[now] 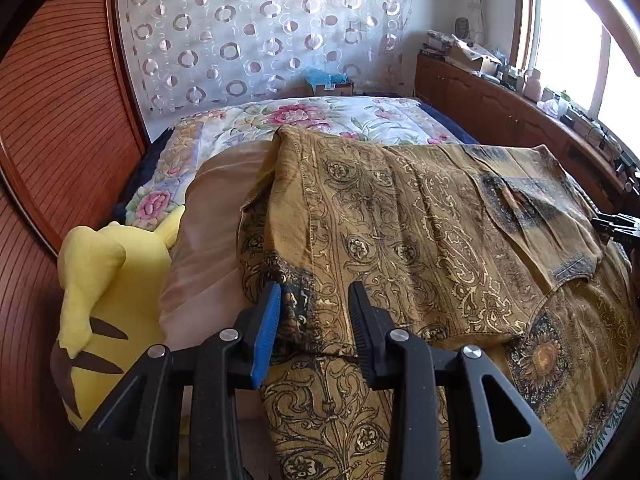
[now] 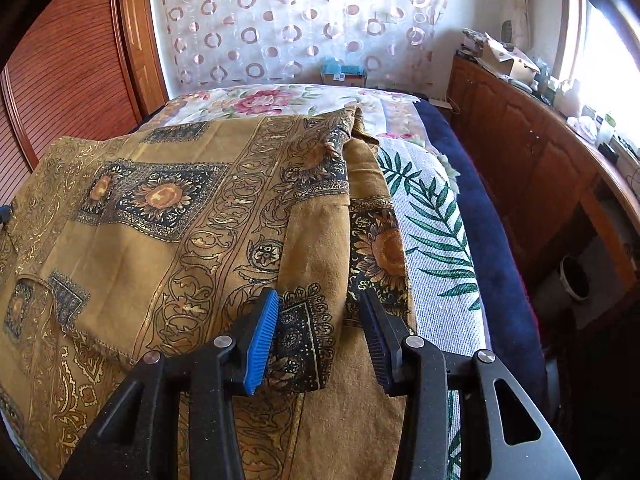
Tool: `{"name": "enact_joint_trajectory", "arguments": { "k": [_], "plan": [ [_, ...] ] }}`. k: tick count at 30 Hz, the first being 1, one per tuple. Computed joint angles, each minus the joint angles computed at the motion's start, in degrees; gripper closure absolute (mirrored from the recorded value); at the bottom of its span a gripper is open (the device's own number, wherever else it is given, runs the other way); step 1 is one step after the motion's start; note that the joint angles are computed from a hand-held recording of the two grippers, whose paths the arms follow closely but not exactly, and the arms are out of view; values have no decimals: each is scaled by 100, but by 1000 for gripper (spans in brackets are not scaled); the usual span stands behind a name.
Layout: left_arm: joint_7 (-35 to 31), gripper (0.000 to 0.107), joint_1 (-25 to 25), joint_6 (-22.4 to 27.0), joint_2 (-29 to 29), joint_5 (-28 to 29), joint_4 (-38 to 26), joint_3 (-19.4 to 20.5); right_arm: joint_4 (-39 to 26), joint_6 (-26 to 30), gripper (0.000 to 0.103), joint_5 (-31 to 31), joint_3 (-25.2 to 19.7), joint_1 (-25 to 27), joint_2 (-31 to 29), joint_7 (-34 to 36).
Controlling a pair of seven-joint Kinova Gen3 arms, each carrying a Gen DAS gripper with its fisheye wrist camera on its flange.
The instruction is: Fold small clothes
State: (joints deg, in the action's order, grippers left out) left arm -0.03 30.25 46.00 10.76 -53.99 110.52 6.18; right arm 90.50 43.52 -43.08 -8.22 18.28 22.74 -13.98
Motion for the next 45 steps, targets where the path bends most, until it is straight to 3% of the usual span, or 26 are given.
{"name": "enact_joint_trajectory", "arguments": {
  "k": [4, 8, 15, 17, 20, 22, 25, 28, 30, 32, 34, 45],
  "plan": [
    [-253, 101, -97, 113, 81, 283, -134, -20, -19, 28, 58, -5, 2, 4, 11, -4],
    [228, 107, -34, -124, -99, -106, 93, 36, -10, 10, 58, -1, 2, 0, 6, 13],
    [1061, 107, 443, 619, -139, -901, 59, 229, -70, 47, 56, 5, -5, 9, 57, 18],
    [1067, 107, 514, 829, -97, -988, 24, 212, -74, 44, 56, 8, -8, 8, 63, 15],
    [707, 104, 218, 650, -141, -684, 9, 264, -63, 35, 56, 8, -14, 13, 57, 27],
    [524, 84, 113, 559, -110, -495, -2, 245, -58, 27, 56, 6, -18, 16, 56, 38],
    [214, 71, -63, 292, -31, -144, 11, 179, -59, 32, 56, 4, -18, 18, 56, 40],
    [150, 71, -73, 325, 107, 49, -23, 70, -61, 33, 56, 3, -19, 19, 57, 44],
    [342, 73, 34, 339, 113, -133, 72, 7, -54, 27, 56, -1, -21, 19, 56, 48],
    [462, 92, 108, 337, 91, -304, 151, 5, -57, 28, 56, -2, -20, 20, 58, 51],
    [545, 101, 186, 473, 111, -418, 146, 21, -58, 31, 56, -1, -20, 19, 58, 48],
    [558, 103, 264, 747, 35, -762, 33, 175, -52, 21, 56, -5, -23, 19, 61, 54]
  ]
}}
